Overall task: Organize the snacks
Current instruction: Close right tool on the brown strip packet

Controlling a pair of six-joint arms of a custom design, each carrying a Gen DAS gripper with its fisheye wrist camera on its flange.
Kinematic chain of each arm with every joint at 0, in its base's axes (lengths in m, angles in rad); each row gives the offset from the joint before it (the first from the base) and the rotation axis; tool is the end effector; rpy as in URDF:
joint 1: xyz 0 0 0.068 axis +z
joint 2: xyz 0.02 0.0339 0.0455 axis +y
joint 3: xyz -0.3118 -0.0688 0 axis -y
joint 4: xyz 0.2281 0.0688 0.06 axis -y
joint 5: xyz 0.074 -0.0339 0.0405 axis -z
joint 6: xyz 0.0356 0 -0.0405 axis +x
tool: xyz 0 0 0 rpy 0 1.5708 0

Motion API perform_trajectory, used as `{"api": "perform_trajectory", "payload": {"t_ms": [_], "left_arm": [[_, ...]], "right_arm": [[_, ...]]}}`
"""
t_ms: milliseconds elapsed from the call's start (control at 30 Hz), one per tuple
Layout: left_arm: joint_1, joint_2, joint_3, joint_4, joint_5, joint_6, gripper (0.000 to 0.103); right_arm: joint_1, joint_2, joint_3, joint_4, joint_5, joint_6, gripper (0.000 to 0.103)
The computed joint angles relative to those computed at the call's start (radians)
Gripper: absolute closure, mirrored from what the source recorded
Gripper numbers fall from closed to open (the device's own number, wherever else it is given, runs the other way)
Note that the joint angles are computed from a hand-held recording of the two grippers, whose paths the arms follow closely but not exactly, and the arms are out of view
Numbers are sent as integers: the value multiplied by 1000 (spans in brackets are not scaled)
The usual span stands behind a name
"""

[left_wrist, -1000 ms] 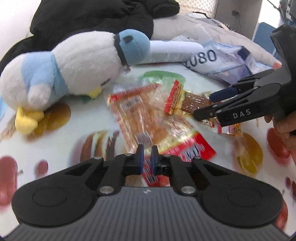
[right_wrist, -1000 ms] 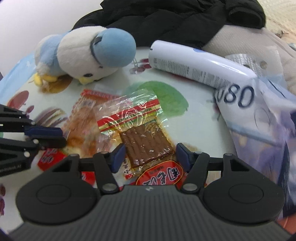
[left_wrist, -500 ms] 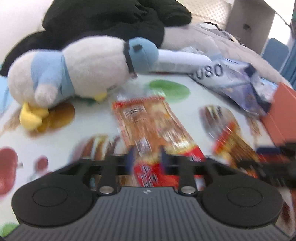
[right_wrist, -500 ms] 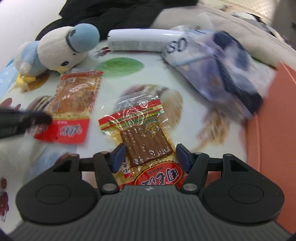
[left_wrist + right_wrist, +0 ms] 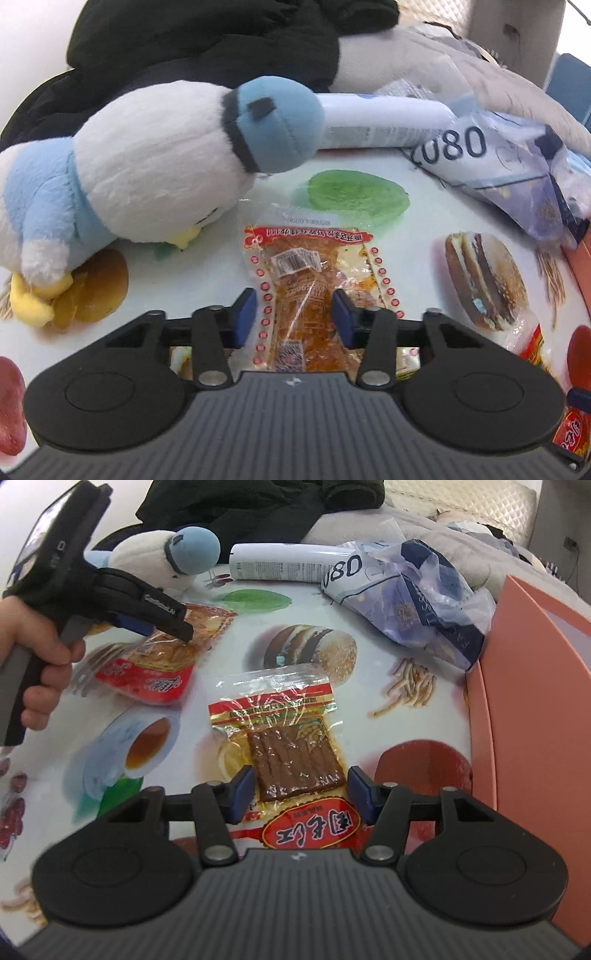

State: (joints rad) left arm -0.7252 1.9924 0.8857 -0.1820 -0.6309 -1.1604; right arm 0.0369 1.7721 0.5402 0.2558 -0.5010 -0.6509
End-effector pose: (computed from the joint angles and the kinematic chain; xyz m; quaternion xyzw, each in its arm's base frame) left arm 0.2624 -0.2045 0.1222 -0.2458 0.9096 0.0723 0.3271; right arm 0.2729 0.0272 0.1367 -0.3807 0.8476 0.1402 0.3422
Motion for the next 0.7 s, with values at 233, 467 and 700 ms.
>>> {"api": "perform_trajectory", "payload": {"t_ms": [233, 467, 700], "left_arm": [[-117, -14, -2, -50, -4, -67, 68], [-388, -31, 7, -212, -29, -414, 69], [-647, 23, 144, -467, -32, -799, 69]], "right_arm": [[-35, -42, -41, -27, -29, -47, 48], [-109, -150, -118, -120, -66, -114, 84], [-223, -227, -200, -180, -125, -239, 85]]}}
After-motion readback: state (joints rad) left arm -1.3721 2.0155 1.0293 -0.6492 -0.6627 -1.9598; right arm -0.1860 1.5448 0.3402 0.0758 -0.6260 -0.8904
